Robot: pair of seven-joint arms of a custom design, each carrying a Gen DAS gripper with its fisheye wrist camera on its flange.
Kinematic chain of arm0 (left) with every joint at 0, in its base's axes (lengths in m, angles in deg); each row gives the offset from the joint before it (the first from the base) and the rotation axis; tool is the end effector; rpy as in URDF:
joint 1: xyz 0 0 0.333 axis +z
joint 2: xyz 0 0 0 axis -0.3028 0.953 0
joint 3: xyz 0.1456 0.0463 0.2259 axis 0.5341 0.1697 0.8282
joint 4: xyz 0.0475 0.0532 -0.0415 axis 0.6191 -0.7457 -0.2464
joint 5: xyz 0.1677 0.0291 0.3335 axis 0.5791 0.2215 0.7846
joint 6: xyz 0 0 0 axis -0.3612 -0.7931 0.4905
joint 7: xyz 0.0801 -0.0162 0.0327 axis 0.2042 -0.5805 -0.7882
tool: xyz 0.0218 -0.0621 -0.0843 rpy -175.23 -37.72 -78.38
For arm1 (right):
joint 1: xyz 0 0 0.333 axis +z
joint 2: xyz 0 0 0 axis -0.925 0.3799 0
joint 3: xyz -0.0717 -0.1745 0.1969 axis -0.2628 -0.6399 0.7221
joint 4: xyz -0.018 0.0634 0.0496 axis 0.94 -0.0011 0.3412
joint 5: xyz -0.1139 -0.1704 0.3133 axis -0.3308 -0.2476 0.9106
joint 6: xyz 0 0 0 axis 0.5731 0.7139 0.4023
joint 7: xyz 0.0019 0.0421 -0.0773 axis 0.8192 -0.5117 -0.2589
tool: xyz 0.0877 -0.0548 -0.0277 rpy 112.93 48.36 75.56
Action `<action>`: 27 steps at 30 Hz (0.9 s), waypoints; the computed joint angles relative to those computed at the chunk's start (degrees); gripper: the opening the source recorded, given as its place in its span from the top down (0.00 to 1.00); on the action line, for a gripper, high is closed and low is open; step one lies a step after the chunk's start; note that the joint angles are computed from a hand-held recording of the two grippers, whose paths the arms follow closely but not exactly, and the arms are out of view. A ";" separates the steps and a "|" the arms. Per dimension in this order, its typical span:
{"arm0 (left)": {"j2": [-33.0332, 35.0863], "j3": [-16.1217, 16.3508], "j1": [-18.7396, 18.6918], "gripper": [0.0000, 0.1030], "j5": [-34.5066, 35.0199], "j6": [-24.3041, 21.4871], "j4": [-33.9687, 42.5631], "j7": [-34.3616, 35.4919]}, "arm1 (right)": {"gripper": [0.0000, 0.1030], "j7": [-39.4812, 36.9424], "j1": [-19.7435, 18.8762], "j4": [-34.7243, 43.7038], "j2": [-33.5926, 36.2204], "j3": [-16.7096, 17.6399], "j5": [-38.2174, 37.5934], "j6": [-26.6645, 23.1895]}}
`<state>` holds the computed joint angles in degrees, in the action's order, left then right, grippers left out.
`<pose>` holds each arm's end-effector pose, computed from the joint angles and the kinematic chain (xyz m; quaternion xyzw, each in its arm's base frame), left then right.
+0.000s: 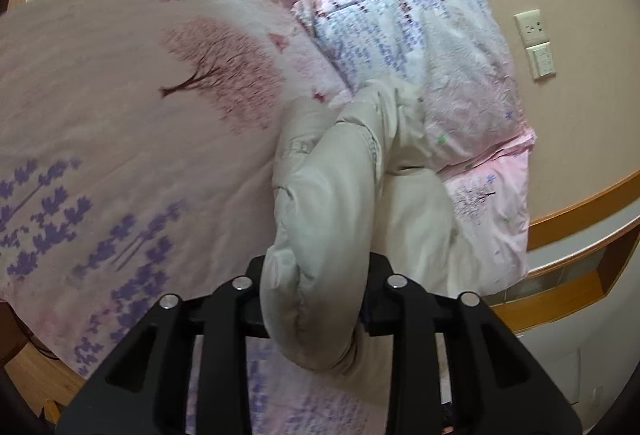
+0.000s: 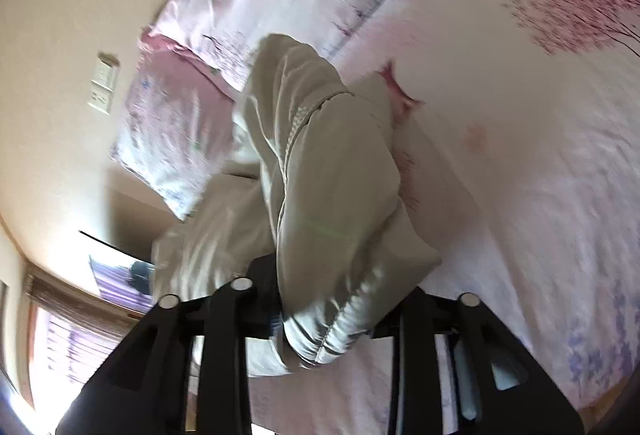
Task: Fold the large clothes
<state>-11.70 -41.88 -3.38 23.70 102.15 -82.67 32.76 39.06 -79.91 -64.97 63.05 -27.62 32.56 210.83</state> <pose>0.6835 0.0352 0.4860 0.7847 -0.3748 0.4928 0.0298 0.6578 -0.1287 0.4721 -0.4151 0.7126 -0.0103 0.5654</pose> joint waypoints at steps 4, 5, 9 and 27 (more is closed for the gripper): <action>-0.09 0.13 -0.56 0.52 1.60 1.85 -0.87 0.54 | 0.45 0.53 0.56 -3.96 -3.06 -0.88 -0.87 3.57; -0.10 0.15 -0.72 0.48 2.10 2.10 -0.94 0.40 | 0.41 -0.36 1.29 -5.36 -4.33 -1.08 -0.80 6.76; -0.09 -0.64 -0.25 0.41 1.34 2.90 -1.40 1.18 | 0.39 -3.91 5.63 -9.28 -8.36 -1.43 -0.70 25.98; 0.19 -0.94 -1.04 0.41 3.47 8.19 -2.62 -1.53 | 0.81 -1.65 18.11 11.15 4.11 0.70 -39.59 16.20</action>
